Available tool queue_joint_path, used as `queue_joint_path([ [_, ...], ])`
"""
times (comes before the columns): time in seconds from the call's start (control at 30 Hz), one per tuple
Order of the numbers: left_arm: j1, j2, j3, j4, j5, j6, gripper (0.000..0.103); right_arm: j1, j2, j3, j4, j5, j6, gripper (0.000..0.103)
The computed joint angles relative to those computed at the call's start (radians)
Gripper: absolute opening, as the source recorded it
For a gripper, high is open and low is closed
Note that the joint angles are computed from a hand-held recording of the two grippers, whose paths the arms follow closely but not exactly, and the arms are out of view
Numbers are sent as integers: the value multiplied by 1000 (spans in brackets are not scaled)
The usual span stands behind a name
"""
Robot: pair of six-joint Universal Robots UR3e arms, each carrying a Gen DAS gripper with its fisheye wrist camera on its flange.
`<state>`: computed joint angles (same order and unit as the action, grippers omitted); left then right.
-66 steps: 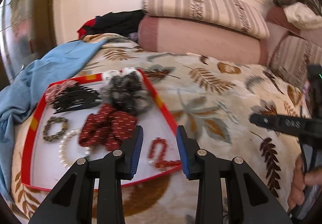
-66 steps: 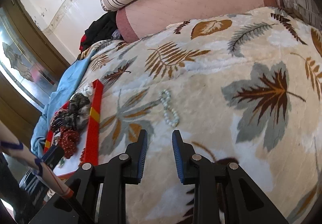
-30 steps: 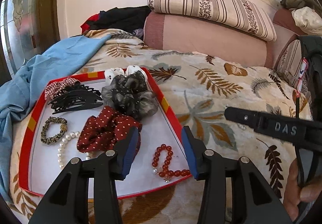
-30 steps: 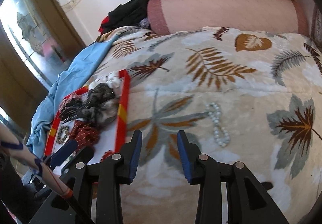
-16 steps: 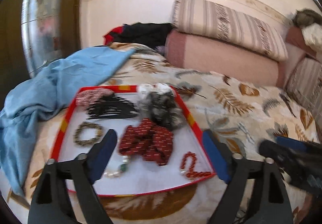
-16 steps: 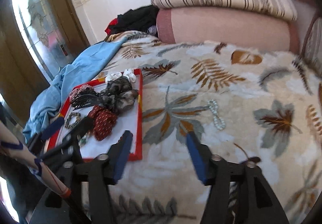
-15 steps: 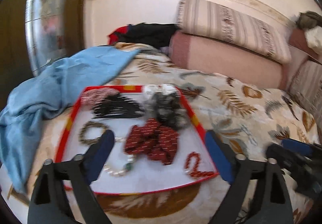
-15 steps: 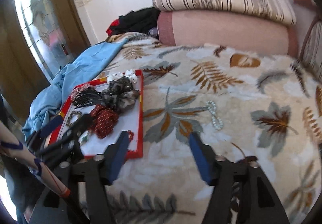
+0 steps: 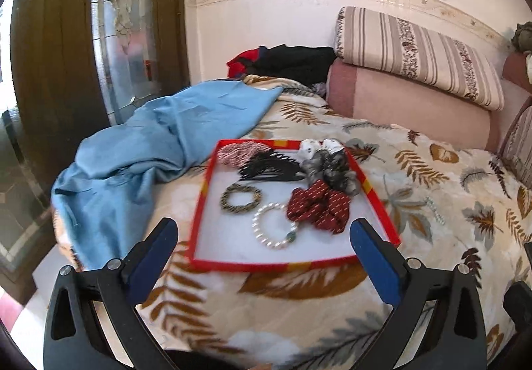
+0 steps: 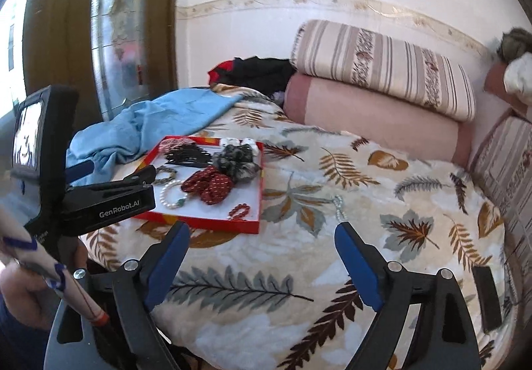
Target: Organize jewelry
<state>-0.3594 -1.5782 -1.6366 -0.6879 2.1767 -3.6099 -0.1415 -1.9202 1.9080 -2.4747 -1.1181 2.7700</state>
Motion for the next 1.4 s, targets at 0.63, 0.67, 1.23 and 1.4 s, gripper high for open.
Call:
queue_joint_path([
  [0.63, -77, 51, 8, -199, 156, -47, 103, -10, -71, 57, 31, 51, -42, 92],
  [0.67, -78, 50, 7, -196, 159, -45, 103, -5, -72, 59, 29, 48, -41, 92],
  [1.23, -56, 61, -12, -196, 128, -51, 103, 23, -43, 49, 32, 20, -37, 92],
  [1.4, -53, 63, -17, -193, 124, -50, 103, 29, -38, 52, 29, 13, -35, 92],
])
